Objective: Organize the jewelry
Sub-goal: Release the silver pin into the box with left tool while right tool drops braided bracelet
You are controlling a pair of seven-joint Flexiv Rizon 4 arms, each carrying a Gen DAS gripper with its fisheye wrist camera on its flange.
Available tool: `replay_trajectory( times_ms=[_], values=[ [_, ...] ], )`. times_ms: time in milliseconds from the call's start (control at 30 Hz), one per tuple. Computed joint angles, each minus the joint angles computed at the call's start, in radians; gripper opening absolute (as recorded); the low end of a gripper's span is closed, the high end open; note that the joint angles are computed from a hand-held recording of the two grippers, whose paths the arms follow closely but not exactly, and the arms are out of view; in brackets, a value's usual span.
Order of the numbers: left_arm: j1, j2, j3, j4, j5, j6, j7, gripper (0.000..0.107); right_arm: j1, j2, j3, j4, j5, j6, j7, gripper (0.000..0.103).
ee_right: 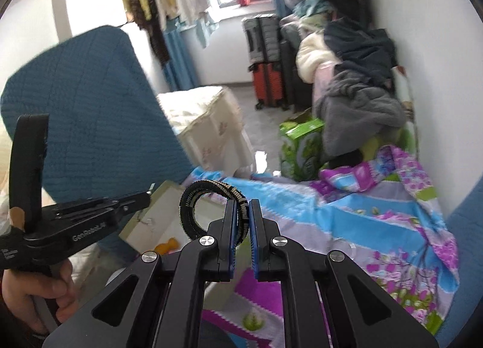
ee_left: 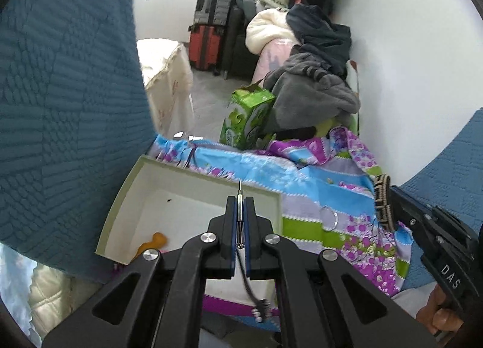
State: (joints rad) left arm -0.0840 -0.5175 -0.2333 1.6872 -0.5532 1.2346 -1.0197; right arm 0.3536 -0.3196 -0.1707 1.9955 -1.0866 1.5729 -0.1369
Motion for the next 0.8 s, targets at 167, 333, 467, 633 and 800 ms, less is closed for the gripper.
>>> replay_trajectory(
  times_ms=[167, 333, 467, 633, 800],
  values=[
    [0.022, -0.040, 0.009, -0.017, -0.006, -0.044, -0.005, 0.003, -0.042, -0.083, 0.151, -0.060, 0.234, -0.075, -0.208, 0.007],
    [0.029, -0.092, 0.036, -0.058, 0.019, -0.100, -0.029, 0.003, -0.062, -0.164, 0.253, -0.140, 0.411, -0.164, -0.385, 0.007],
    [0.021, -0.131, 0.064, -0.103, 0.063, -0.152, -0.060, 0.003, -0.083, -0.212, 0.327, -0.204, 0.530, -0.233, -0.523, 0.007],
    [0.033, -0.163, 0.075, -0.132, 0.091, -0.181, -0.084, 0.003, -0.083, -0.251, 0.361, -0.265, 0.629, -0.302, -0.659, 0.007],
    [0.047, -0.180, 0.078, -0.149, 0.099, -0.203, -0.105, 0.003, -0.070, -0.276, 0.371, -0.308, 0.719, -0.343, -0.758, 0.008]
  ],
)
